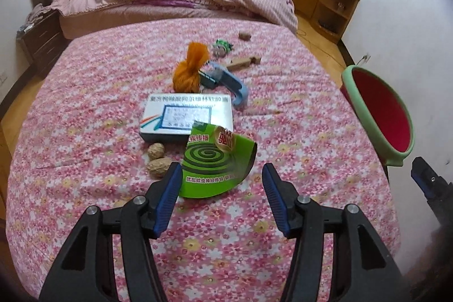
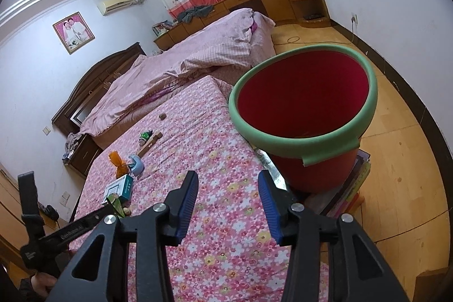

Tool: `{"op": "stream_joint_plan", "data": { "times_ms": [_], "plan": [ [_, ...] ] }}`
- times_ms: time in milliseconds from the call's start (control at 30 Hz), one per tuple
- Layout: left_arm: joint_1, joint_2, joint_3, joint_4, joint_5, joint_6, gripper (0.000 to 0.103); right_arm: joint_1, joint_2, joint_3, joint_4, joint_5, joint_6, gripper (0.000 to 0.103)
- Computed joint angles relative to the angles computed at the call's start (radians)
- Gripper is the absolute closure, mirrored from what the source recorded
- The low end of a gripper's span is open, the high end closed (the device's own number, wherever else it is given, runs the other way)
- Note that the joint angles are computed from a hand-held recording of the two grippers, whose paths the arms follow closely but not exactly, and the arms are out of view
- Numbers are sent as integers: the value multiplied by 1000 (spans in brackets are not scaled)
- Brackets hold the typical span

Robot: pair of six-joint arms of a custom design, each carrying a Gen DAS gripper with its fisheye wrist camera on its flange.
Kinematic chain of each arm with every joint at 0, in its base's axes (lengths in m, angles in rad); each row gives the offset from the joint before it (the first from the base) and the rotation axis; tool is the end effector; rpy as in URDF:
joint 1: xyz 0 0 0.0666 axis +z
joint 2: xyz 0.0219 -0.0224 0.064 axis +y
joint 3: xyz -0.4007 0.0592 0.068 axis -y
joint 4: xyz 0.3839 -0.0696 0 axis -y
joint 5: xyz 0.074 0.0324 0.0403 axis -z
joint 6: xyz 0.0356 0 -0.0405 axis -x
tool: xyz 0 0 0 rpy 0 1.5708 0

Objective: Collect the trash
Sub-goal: 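Move back to the bed and grasp the green mosquito-coil box with the left tool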

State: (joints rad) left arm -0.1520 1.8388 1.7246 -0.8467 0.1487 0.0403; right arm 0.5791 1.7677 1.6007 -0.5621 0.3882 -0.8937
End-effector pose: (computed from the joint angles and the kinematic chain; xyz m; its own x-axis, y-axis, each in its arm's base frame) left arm 0.6292 -0.1021 0.3656 -0.8190 0.0851 -0.5674 0.2008 0.9689 -0.1444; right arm 0.5308 0.3305 0.3750 -0.5600 0.4958 -0.6638 0.2652 0.8663 0.4233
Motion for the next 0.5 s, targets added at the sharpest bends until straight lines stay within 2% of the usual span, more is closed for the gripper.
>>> {"op": "stream_joint_plan", "data": {
  "times_ms": [200,500],
  "plan": [
    [-4,40,35,1,-24,-3,45,-11,15,12,-15,-13,-7,56],
    [4,87,74,-5,-2,34,45,-23,43,33,-32,-49,-13,56]
  ]
}}
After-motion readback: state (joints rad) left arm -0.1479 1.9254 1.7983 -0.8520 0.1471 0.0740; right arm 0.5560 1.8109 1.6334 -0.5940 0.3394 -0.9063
